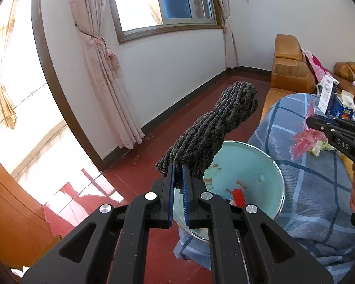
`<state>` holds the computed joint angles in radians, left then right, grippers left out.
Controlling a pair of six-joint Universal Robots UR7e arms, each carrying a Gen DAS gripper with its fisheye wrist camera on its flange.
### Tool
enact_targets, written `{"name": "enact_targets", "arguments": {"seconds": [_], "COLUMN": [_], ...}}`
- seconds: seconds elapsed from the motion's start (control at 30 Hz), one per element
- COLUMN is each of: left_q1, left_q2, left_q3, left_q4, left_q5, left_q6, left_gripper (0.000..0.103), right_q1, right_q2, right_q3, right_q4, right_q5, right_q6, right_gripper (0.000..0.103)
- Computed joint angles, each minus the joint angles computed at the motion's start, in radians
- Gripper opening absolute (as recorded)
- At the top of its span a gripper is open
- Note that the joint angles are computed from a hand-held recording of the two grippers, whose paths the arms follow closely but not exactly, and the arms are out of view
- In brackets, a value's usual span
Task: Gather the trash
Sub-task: 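Carry the black mesh over the bucket with the left tool while the right tool carries the pink bag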
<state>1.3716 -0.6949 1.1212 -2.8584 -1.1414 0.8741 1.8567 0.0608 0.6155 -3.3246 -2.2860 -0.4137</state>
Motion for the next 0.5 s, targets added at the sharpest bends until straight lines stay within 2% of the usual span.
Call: {"name": "enact_targets", "arguments": {"seconds": [0.5], "left_q1": [-0.001], "left_q2": [0.008], "left_q3": [-0.008], "left_q4": [-0.004], "left_q5": [0.022], "left_q6": [-0.003], "left_gripper": [0.006], "right_q1": [0.007], "right_q2": [0.073], "right_q3": [-0.119], "right_q4": [0.028], "right_q5": [0.006], "right_q6": [-0.116], "right_gripper": [0.009]}}
